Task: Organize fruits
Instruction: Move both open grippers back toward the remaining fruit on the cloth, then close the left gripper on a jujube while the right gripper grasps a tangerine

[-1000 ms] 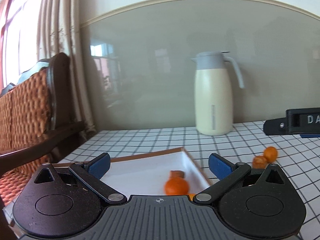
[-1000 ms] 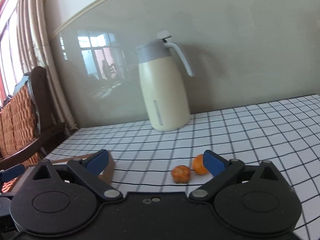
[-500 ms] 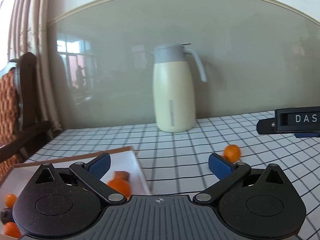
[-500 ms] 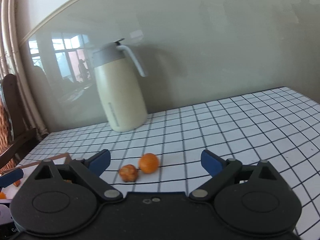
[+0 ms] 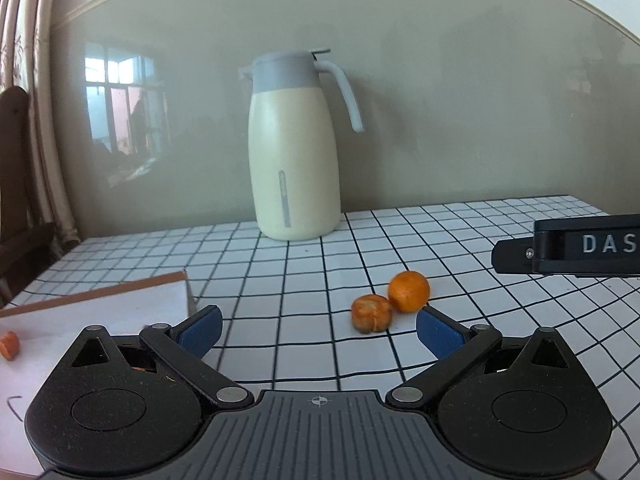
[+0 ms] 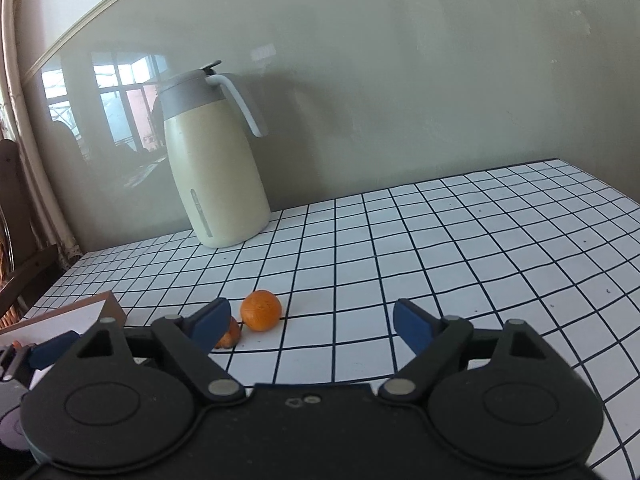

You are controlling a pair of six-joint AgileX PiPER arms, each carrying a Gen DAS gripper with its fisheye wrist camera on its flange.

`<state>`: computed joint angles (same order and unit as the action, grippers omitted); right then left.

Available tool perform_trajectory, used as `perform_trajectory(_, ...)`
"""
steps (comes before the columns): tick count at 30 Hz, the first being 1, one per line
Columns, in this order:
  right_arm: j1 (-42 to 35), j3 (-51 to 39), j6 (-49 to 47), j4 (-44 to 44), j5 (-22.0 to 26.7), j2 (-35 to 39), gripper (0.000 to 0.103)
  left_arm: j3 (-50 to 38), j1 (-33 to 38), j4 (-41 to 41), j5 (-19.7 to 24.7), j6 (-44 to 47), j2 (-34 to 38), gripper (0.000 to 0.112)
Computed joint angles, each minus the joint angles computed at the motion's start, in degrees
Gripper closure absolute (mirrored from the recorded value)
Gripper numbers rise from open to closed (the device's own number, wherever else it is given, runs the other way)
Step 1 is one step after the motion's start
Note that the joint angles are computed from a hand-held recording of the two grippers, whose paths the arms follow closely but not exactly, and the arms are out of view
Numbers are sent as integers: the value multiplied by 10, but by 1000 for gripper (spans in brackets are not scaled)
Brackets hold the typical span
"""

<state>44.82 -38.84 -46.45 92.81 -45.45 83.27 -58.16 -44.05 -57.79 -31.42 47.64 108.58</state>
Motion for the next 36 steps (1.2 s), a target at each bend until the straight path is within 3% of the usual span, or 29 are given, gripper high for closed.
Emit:
perform_trajectory(5, -10, 9, 13, -12, 8, -2, 22, -28, -2, -17, 8, 10, 23, 10)
perform_trajectory(15, -51, 0, 34, -45, 53, 15, 30, -105, 0, -99, 47, 90, 74, 26)
perform_trajectory(23, -78, -12, 55, -72, 84, 37, 32, -168, 7, -187, 70, 169, 112, 35)
perform_trajectory(30, -108, -30, 57, -95, 122, 60, 39, -221, 26, -302, 110, 268, 137, 55)
perform_trajectory(35, -118, -47, 64, -112, 145, 74, 40, -246, 35, -365, 140, 328, 150, 56)
perform_trajectory(36, -118, -51, 62, -113, 147, 78, 40, -252, 37, -379, 143, 341, 153, 61)
